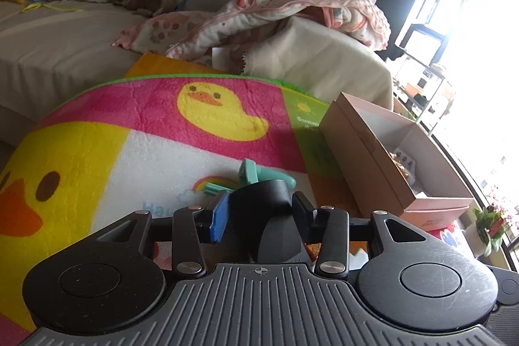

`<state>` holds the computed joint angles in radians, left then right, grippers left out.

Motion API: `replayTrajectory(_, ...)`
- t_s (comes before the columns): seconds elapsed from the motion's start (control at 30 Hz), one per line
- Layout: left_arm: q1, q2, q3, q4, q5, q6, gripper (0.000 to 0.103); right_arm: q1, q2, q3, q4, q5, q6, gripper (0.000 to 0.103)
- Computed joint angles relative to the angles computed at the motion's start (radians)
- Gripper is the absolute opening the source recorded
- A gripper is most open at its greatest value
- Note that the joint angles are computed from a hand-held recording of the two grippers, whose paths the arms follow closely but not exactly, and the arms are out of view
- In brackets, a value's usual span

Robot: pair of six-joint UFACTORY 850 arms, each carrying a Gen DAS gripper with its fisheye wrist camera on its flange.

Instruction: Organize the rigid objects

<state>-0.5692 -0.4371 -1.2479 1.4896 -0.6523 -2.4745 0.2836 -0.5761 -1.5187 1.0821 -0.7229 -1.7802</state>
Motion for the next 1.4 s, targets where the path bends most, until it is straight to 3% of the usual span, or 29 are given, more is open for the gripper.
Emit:
replayTrajectory(0.13, 0.012, -0.028, -0.036, -0.023, 0.039, 0.056, 0.050, -0.044, 0.036, 0.047, 0.029, 0.041, -0.056, 0.069)
replayTrajectory(0.27, 0.022, -0.060, -0.069, -0.072, 0.101, 0.131, 0.052, -0.092, 0.032, 0.033, 0.004, 0.082, 0.019, 0.069)
replayTrajectory(0.33, 0.014, -0.071, -0.075, -0.052, 0.093, 0.135, 0.052, -0.109, 0.028, 0.026, 0.005, 0.112, 0.044, 0.070)
replayTrajectory(0.43, 0.010, -0.058, -0.056, -0.011, 0.119, 0.111, 0.052, -0.130, 0.009, -0.007, -0.009, 0.099, 0.117, 0.073)
replayTrajectory(0.63, -0.020, 0.001, 0.036, 0.013, 0.044, 0.014, 0.051, -0.130, 0.028, 0.009, 0.137, 0.044, 0.017, 0.073)
replayTrajectory(0.7, -0.028, 0.026, 0.072, 0.019, 0.023, -0.024, 0.051, -0.109, 0.029, 0.001, 0.151, 0.023, 0.006, 0.069)
replayTrajectory(0.77, -0.037, 0.045, 0.101, 0.022, -0.002, -0.052, 0.051, -0.079, 0.020, -0.019, 0.136, 0.010, 0.017, 0.056)
replayTrajectory(0.9, -0.050, 0.078, 0.161, 0.070, -0.038, -0.152, 0.051, 0.003, -0.049, -0.136, 0.033, 0.006, 0.159, 0.056)
replayTrajectory(1.0, -0.058, 0.086, 0.202, 0.169, -0.067, -0.290, 0.052, 0.071, -0.156, -0.308, -0.135, 0.000, 0.412, 0.063)
replayTrajectory(1.03, -0.059, 0.086, 0.207, 0.184, -0.074, -0.314, 0.052, 0.091, -0.196, -0.372, -0.187, -0.008, 0.480, 0.070)
replayTrajectory(1.23, -0.057, 0.097, 0.236, 0.259, -0.083, -0.427, 0.052, 0.181, -0.405, -0.675, -0.472, 0.026, 0.840, 0.070)
replayTrajectory(1.3, -0.054, 0.102, 0.249, 0.289, -0.083, -0.473, 0.051, 0.197, -0.431, -0.702, -0.546, 0.056, 0.889, 0.065)
replayTrajectory(1.33, -0.053, 0.104, 0.254, 0.302, -0.084, -0.492, 0.051, 0.197, -0.444, -0.719, -0.560, 0.036, 0.886, 0.058)
replayTrajectory(1.4, -0.052, 0.108, 0.263, 0.321, -0.085, -0.522, 0.052, 0.188, -0.415, -0.672, -0.525, 0.034, 0.820, 0.055)
